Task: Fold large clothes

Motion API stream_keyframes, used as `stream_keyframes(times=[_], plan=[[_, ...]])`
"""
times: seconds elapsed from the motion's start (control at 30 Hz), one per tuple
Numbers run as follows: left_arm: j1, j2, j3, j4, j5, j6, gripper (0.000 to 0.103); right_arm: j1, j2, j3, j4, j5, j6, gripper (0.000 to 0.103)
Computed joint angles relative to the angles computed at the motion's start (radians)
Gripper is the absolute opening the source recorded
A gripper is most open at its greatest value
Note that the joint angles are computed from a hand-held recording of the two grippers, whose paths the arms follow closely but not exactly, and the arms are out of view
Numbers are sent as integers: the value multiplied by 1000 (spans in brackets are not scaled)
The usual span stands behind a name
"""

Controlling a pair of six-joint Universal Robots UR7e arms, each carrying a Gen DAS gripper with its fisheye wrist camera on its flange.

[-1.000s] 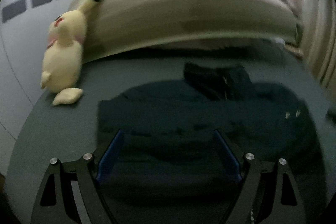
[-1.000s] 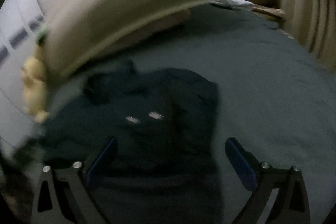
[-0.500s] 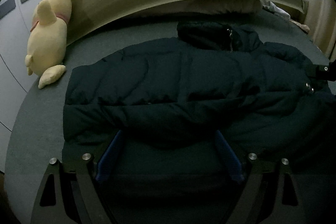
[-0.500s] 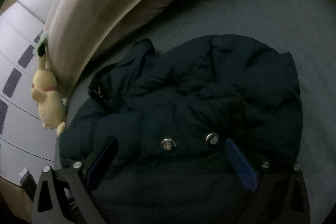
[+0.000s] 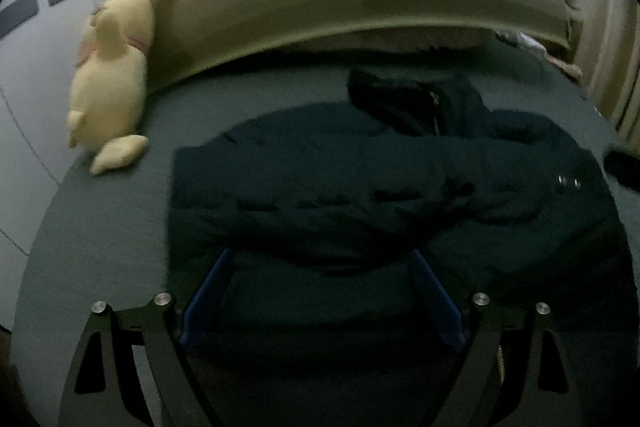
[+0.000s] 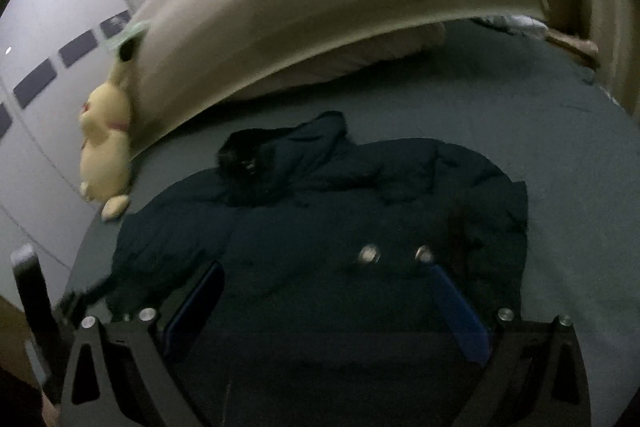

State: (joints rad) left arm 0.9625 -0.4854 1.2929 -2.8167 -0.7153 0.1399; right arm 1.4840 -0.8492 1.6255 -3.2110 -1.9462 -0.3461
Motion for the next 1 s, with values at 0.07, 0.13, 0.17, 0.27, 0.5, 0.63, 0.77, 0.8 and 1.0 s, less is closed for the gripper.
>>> stream_keyframes(times=[0.07,0.13,0.17,0.27,0.5,0.63,0.77,0.8,1.0], plan=[[2,-10,9,-4,6,-14,90,-1,-23,47,1,16,-15,103],[11,-10,-3,38,22,-61,90,-1,-18,59,15,11,-23,103],[17,-6,-15,70,24,-80,90,-6,-11,54,38,6,-16,103],[31,8,-38,145,42,-127,90,-30,11,19,133,-22,40,103],[51,33,-56,139,48,-101,94,-55,37,-3,163,-38,34,103],[54,37,-58,135,52,-90,96,-51,46,-12,163,-57,33,103],[50,9,-58,197,27,-132,96,-30,43,-34,216,-100,57,103],[50,-3,-49,187,12,-127,96,-22,25,-18,201,-91,50,103],[43,-7,-58,13,45,-27,96,-1,18,-50,84,-75,17,103]])
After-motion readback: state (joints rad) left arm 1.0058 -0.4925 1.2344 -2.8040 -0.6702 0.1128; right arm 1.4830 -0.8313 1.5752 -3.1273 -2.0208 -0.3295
